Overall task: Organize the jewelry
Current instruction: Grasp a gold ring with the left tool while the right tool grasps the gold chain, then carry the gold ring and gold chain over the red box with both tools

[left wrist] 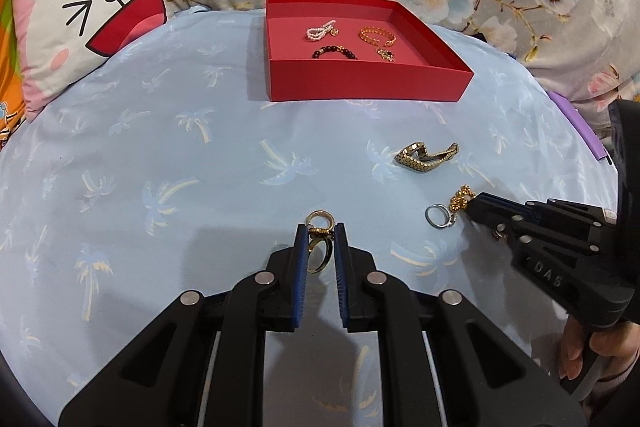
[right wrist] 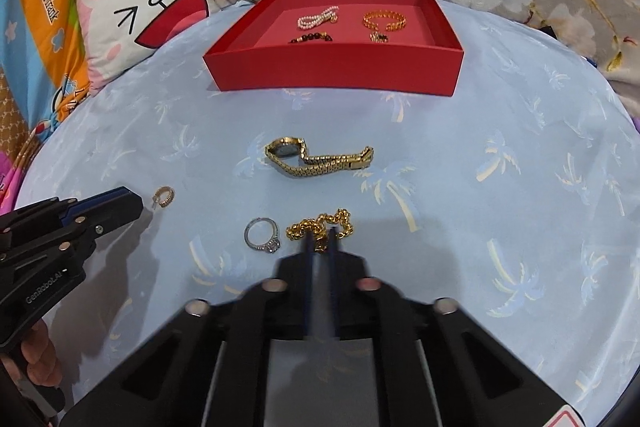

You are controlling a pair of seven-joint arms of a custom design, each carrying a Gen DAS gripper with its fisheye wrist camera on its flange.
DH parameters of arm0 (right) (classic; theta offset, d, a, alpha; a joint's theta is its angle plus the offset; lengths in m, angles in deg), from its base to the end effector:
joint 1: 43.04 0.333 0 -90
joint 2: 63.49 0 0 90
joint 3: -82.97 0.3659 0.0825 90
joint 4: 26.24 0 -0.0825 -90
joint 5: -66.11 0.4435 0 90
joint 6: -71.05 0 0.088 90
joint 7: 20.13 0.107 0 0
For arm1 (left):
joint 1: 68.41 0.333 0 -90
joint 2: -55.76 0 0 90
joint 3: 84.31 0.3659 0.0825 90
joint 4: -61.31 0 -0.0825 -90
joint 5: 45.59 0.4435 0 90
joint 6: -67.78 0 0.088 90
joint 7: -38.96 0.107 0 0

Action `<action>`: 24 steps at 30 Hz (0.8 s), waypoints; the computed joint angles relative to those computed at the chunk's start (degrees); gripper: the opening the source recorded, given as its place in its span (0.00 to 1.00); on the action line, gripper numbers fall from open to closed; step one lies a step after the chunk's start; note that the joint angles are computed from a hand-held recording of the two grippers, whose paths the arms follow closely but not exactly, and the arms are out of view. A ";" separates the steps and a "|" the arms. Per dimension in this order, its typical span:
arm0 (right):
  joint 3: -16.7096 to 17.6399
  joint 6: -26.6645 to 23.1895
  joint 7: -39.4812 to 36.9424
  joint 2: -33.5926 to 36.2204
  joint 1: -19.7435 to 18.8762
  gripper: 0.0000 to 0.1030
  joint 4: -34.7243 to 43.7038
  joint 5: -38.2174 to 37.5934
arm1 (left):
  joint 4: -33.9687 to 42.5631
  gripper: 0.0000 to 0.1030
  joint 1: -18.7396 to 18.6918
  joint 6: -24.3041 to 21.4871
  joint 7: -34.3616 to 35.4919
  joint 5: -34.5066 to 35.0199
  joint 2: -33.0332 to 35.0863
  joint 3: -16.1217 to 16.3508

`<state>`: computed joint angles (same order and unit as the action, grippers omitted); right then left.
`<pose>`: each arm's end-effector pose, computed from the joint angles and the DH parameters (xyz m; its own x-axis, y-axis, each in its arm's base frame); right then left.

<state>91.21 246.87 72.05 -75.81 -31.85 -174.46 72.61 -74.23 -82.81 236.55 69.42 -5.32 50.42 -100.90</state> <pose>0.4802 0.1609 0.4202 0.2224 -0.9723 -0.0724 -0.7608 -0.1266 -0.6365 0.4624 -0.3296 0.4378 -0.1950 -0.9748 0.1080 -0.7493 0.0771 -0.6577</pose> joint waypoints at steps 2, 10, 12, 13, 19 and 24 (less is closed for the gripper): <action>-1.53 0.24 -1.30 -0.71 1.54 0.01 -0.20 1.76 | 0.02 0.12 0.04 0.08 0.15 -0.10 0.00 0.11; -3.39 1.44 -5.19 -4.27 3.08 0.00 -0.64 6.86 | 0.58 0.12 0.74 0.23 1.39 0.09 -0.83 0.35; -3.36 1.68 -5.53 -4.92 2.91 0.00 -0.46 7.24 | 0.79 0.12 1.34 0.25 0.54 1.13 -1.15 0.21; -3.65 1.69 -5.90 -5.32 3.13 0.00 -0.32 7.62 | 0.85 0.12 1.54 0.29 0.43 1.19 -1.28 0.28; -6.60 1.75 -10.00 -7.07 5.91 0.00 1.55 11.02 | 1.28 0.12 1.73 0.83 3.45 -1.91 -1.44 1.11; -7.29 1.85 -12.95 -6.93 6.09 0.00 5.17 12.41 | 3.43 0.12 2.22 0.81 6.90 -3.17 -1.08 1.50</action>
